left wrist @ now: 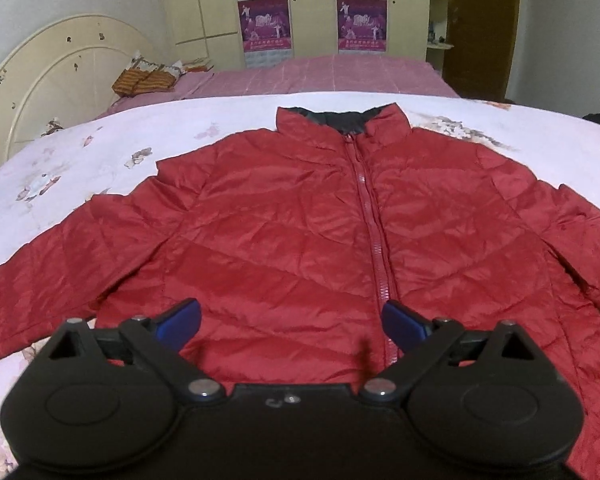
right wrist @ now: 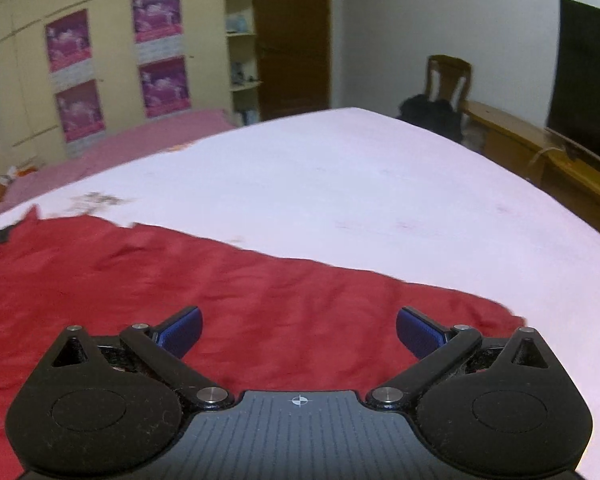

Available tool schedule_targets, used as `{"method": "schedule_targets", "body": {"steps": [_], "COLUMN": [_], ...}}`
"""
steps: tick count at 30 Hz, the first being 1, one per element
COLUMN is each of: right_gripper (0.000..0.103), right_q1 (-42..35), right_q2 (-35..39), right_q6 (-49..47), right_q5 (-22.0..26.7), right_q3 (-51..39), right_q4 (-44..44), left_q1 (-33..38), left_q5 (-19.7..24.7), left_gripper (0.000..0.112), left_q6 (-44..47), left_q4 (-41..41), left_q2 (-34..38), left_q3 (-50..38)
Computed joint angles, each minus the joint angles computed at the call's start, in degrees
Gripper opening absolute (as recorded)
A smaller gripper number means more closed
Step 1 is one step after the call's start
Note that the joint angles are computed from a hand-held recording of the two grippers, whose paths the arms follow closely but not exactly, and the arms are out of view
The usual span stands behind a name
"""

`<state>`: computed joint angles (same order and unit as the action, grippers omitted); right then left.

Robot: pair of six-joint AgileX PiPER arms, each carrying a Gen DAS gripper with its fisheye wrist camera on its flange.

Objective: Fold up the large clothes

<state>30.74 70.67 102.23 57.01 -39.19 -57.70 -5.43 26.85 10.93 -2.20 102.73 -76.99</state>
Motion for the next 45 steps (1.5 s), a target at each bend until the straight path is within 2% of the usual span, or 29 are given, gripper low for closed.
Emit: {"method": "schedule_targets", "body": {"steps": [5, 12, 16, 17, 18, 19, 22, 23, 25, 26, 28, 30, 32, 36, 40, 45], "right_gripper": [0.103, 0.103, 0.102, 0.094, 0.065, 0.062, 0.060, 0.053, 0.021, 0.017, 0.016, 0.016, 0.016, 0.016, 0.016, 0.016], "right_q1": [-6.63, -17.22, -22.69, -23.98, -26.64, -28.03, -26.77, -27.12, -31.59, -31.36, -29.10, -23.87, -20.41, -9.10, -2.67, 3.36], "right_q2": [-5.10, -12.04, -14.30, -14.80, -15.42, -16.28, -18.85, -20.09, -23.02, -23.69, -24.47, -23.58, -21.87, -14.06, -1.55, 15.44], "right_q6": [-2.50, -7.19, -10.39, -11.11, -13.41, -14.26, -13.91, -15.22, -21.79, -22.60, -21.62, -17.63, -16.10, -10.46, -7.87, -11.81], "right_q5": [1.25, -0.84, -5.50, -7.11, -10.39, -11.79, -10.03, -10.19, -13.33, -13.07, -11.23, -8.72, -8.18, -6.89, -11.35, -15.97], "right_q3": [5.65, 11.87, 14.13, 14.68, 15.13, 15.57, 15.90, 15.95, 16.15, 15.54, 13.81, 10.96, 7.30, -2.09, -12.95, -29.98], "right_q4": [0.81, 3.09, 5.75, 6.59, 8.98, 10.78, 11.55, 12.46, 16.18, 17.16, 16.34, 13.12, 10.85, 4.61, 0.99, 2.36], "left_q1": [-2.42, -4.30, -4.50, -4.44, -4.23, -4.02, -3.50, -3.35, -2.88, -2.58, -1.86, -0.98, 0.21, 3.26, 7.22, 12.90], "left_q5": [0.28, 0.46, 1.03, 1.31, 1.68, 2.14, 2.73, 2.64, 2.87, 3.07, 3.37, 3.49, 3.69, 3.87, 4.32, 5.80], "left_gripper": [0.097, 0.097, 0.093, 0.092, 0.092, 0.091, 0.090, 0.090, 0.090, 0.089, 0.088, 0.088, 0.088, 0.088, 0.088, 0.088], "left_q6": [-5.68, -8.94, -10.29, -10.37, -9.56, -9.43, -10.64, -10.97, -10.69, -10.13, -8.43, -6.75, -4.47, 1.10, 9.01, 17.69], "left_q4": [5.07, 8.08, 9.38, 9.48, 8.72, 8.44, 9.48, 9.98, 10.12, 9.66, 8.41, 6.97, 4.46, -0.90, -7.52, -14.37], "left_q2": [0.82, 1.89, 3.17, 3.54, 4.01, 4.45, 5.21, 5.27, 5.43, 5.47, 5.39, 5.21, 4.90, 4.15, 3.93, 5.12], "left_q3": [-0.91, -2.18, -3.54, -3.93, -4.50, -5.09, -6.20, -6.27, -6.63, -6.81, -7.12, -7.50, -7.93, -8.53, -9.28, -11.50]}}
